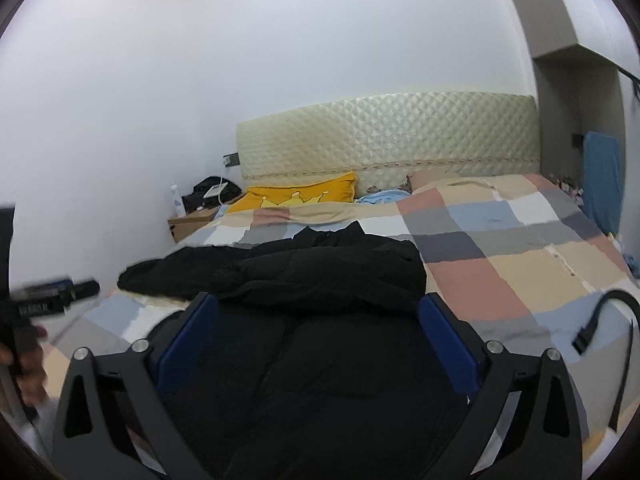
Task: Fold large clothes
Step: 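Reach the left tool to the other sleeve cuff and close on it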
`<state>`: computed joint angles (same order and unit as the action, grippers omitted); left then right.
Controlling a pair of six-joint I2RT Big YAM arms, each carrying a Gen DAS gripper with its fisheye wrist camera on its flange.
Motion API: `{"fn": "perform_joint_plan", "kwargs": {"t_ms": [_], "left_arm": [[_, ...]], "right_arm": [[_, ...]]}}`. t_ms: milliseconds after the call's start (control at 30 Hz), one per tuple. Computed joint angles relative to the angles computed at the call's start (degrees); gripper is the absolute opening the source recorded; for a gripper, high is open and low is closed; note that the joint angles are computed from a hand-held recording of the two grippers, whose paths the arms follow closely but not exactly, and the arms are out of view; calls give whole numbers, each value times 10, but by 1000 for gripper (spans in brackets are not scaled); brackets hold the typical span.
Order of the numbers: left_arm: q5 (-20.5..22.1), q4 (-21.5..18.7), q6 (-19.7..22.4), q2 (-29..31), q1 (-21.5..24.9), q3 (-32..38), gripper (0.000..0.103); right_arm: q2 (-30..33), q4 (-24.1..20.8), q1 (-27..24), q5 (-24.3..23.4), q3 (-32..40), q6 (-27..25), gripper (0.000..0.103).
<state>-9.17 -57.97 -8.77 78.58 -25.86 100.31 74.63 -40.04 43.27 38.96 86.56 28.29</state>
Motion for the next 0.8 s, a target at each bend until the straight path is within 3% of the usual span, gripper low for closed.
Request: {"fn": "perform_joint_plan", "kwargs": {"t_ms": [100, 333, 433, 600, 700, 800], "left_arm": [[15, 8, 19, 19, 21, 12, 103], [78, -8, 5, 95, 100, 102, 103], [39, 18, -2, 124, 128, 125, 103], [22, 34, 32, 186, 170, 168, 103], [22, 24, 38, 228, 195, 208, 103], [9, -1, 15, 275, 217, 258, 103]], "right_arm": [[12, 1, -9, -11, -13, -13, 101], [-1, 14, -11, -19, -50, 6, 101], [-9, 26, -11, -17, -64, 13, 101], [0, 47, -14, -15, -69, 5, 101], [12, 52, -22, -28, -63, 11, 101], [23, 60, -32, -48, -61, 20, 101]]}}
